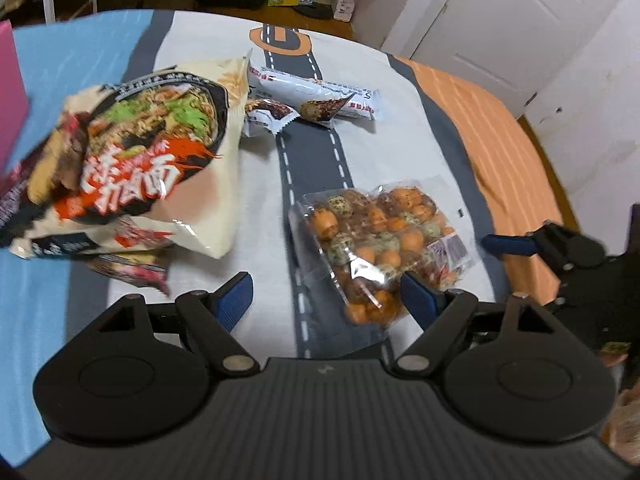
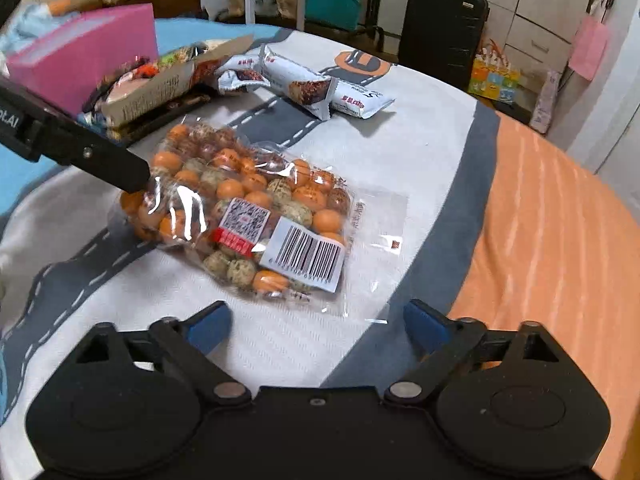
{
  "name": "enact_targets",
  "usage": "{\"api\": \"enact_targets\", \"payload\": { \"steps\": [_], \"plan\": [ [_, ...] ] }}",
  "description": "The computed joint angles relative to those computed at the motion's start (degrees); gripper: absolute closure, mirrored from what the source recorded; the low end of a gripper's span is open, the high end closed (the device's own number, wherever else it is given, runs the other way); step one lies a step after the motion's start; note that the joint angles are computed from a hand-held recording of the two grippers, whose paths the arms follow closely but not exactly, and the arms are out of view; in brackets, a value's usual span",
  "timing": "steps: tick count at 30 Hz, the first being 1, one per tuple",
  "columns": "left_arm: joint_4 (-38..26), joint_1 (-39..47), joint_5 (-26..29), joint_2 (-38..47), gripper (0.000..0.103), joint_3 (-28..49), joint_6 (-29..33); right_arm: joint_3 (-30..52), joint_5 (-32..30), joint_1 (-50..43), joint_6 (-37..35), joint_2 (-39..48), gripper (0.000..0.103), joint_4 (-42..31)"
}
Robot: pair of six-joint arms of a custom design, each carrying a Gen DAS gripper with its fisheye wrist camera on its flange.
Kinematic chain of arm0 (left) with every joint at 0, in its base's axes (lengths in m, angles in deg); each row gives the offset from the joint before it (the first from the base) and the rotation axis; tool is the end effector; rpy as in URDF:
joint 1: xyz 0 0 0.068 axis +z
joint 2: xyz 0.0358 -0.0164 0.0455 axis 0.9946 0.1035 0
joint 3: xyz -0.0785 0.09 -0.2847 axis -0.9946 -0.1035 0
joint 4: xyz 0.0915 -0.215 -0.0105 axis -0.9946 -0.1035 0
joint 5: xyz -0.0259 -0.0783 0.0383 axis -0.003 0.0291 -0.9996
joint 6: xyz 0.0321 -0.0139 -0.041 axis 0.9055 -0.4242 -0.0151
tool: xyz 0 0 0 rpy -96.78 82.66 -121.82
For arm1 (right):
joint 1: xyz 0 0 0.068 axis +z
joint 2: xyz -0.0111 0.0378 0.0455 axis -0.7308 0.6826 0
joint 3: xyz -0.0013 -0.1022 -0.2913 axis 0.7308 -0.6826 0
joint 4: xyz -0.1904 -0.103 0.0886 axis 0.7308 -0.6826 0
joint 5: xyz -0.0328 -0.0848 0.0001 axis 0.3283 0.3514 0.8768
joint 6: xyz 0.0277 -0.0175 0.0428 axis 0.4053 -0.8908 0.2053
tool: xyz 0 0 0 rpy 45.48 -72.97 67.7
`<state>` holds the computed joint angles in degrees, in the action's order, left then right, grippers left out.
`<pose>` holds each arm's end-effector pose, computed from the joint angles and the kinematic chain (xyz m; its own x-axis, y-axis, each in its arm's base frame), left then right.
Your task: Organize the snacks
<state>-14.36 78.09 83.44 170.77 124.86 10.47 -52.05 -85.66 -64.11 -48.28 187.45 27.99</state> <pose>0.2656 -0.0426 0.1485 -0.8685 0.1187 -0.4812 0.3151 0.8816 -0.3513 0.2081 -0.0509 0.0776 -0.7457 -0.3196 -0.5847 -0.3788 0.9252 -0.0225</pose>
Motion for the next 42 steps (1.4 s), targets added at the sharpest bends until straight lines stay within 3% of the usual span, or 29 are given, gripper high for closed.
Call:
{"api": "enact_targets", "payload": {
  "steps": [3, 4, 6, 10, 16, 22, 24, 25, 26, 29, 35, 38, 42],
  "plan": [
    [1.0, 0.5, 2.6, 1.5, 0.036, 0.1, -1.8, 0.3, -4.3, -1.2, 0.1, 4.6, 0.000, 5.5],
    [1.1, 1.0, 4.4, 2.1, 0.047, 0.1, -2.5, 0.1, -4.4, -0.4, -0.2, 5.6, 0.000, 7.3],
    [1.3, 1.0, 5.6, 2.5, 0.054, 0.0, -3.5, -1.4, -2.5, 2.1, 0.3, 7.5, 0.000, 12.8],
    [1.2, -0.6, 3.9, 1.6, 0.061, 0.1, -4.5, -2.2, -5.0, 1.0, -0.6, 10.1, 0.000, 17.2],
    [1.9, -1.5, 2.3, 2.4, 0.062, 0.5, -6.0, -0.9, -9.4, -0.9, -3.4, 13.1, 0.000, 19.4],
    [-0.6, -1.4, 2.3, 3.2, 0.062, 2.2, -6.7, 0.5, -7.4, 0.9, -3.3, 10.3, 0.001, 14.7],
    [-1.7, -1.7, 1.9, 3.0, 0.062, 2.8, -6.5, -1.9, -5.7, 2.1, -4.9, 9.3, 0.010, 17.7],
    [-2.0, -2.0, 1.4, 2.7, 0.061, 2.9, -6.0, -3.0, -5.4, 2.8, -6.7, 7.9, 0.022, 17.7],
    [-2.5, -2.2, 1.1, 2.3, 0.061, 3.0, -4.7, -4.9, -2.5, 5.0, -7.3, 6.3, 0.022, 19.1],
    [-1.9, -3.1, -0.5, 1.9, 0.060, 2.8, -2.6, -7.4, 5.1, 10.1, -3.5, 5.6, 0.021, 22.9],
    [2.4, -4.6, -3.0, 1.4, 0.060, 0.8, -3.1, -1.0, -4.2, 2.2, -3.0, 7.8, 0.002, 14.2],
    [3.2, -4.1, -1.6, 2.6, 0.059, 1.0, -4.8, 1.9, -8.5, 0.8, -5.1, 10.9, 0.000, 13.2],
    [3.3, -3.2, 0.7, 3.2, 0.059, 1.0, -7.1, -0.9, -6.2, 4.7, 0.1, 14.5, 0.003, 23.5]
  ]
}}
